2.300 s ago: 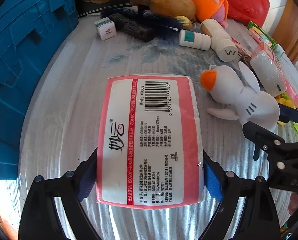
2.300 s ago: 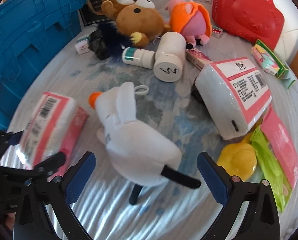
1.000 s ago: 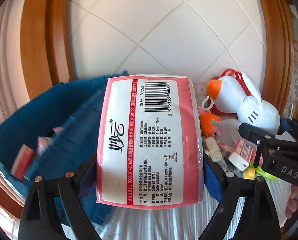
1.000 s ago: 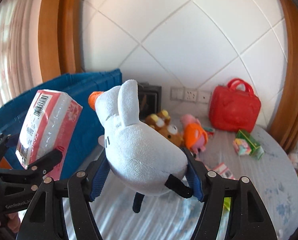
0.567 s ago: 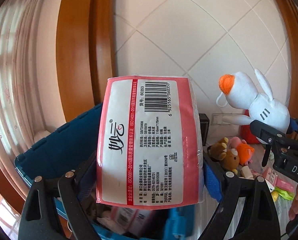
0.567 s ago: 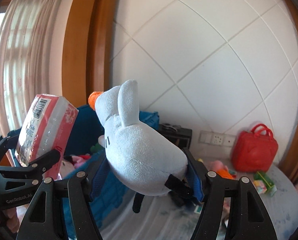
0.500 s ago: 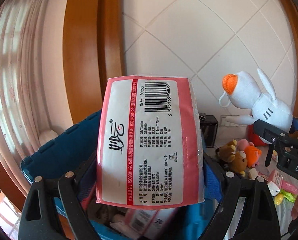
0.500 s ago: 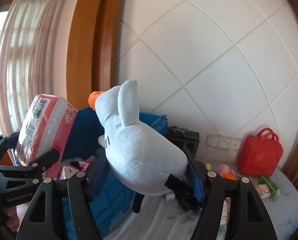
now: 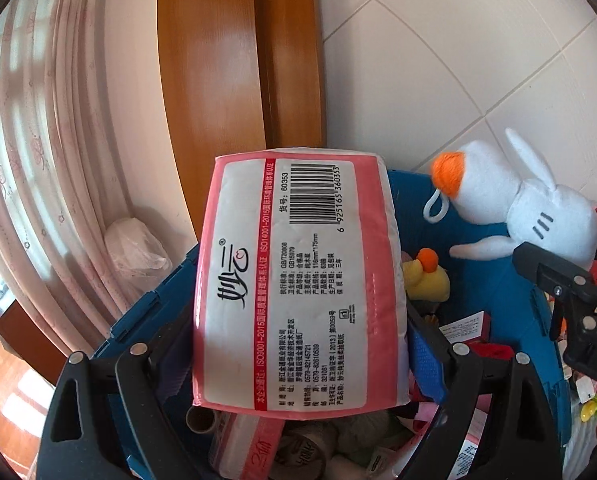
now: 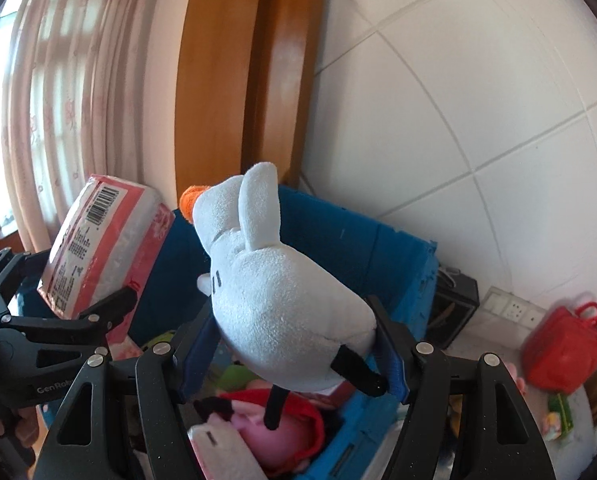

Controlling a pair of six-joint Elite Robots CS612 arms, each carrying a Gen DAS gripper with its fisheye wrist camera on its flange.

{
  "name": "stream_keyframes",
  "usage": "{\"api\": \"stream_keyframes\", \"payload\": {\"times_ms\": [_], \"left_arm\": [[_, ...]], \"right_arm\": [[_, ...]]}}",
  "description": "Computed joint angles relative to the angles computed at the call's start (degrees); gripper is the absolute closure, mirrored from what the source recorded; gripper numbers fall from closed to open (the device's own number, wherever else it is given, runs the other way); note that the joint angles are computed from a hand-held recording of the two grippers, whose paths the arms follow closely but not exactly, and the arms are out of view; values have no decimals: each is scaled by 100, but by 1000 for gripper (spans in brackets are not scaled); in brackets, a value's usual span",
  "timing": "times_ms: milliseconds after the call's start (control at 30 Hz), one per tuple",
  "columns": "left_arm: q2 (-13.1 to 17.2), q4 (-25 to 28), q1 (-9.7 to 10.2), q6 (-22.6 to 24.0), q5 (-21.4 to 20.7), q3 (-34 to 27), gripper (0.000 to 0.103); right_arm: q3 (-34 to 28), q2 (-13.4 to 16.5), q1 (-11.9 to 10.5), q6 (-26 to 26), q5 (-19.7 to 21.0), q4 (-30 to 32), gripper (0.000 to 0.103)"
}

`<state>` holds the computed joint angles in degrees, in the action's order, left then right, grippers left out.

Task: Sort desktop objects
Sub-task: 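Open both grippers to drop the tissue pack and rabbit into the crate, then move both grippers back from the crate to the pile on the bed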

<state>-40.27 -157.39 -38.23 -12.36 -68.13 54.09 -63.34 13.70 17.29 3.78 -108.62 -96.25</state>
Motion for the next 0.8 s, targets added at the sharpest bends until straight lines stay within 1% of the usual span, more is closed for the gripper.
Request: {"api": "stream_keyframes", "payload": {"times_ms": [33,133,200,233,333,400,433,467,533,633,700,733,800], "left_arm": [[41,139,30,-64,-69,-105,12],[165,503,78,-105,-114,-394,12],[228,653,101,-79,-136,-534,11],[276,767,114,-53,-159,-625,11],[423,1094,123,-122,-135,-923,11],[468,1218,119,-147,-100,-998,11],[470,1214,107,-127,-59,-999,11],[471,1203,97,-106,-27,-1002,10],[439,1106,97,-89,-48,-965,9],[402,1004,70,-91,-12,-929,6],[379,1003,64,-82,-1,-907,6],[353,918,62,-73,-1,-836,6],[289,795,44,-65,32,-715,6]], "right_arm": [[26,-1,-4,16,-16,36,34],[441,-170,2,-25,-120,-31,35],[552,-217,-6,-43,-135,-33,38],[576,-217,0,-45,-194,-37,41],[769,-296,13,-49,-325,-56,41],[781,-293,19,-57,-370,-67,40],[727,-272,11,-55,-365,-22,34],[693,-257,12,-62,-370,2,22],[633,-218,22,-124,-455,-23,9],[571,-199,32,-106,-510,61,8],[456,-152,23,-43,-492,138,5],[405,-132,18,-1,-503,175,0],[251,-78,6,98,-441,278,0]]}}
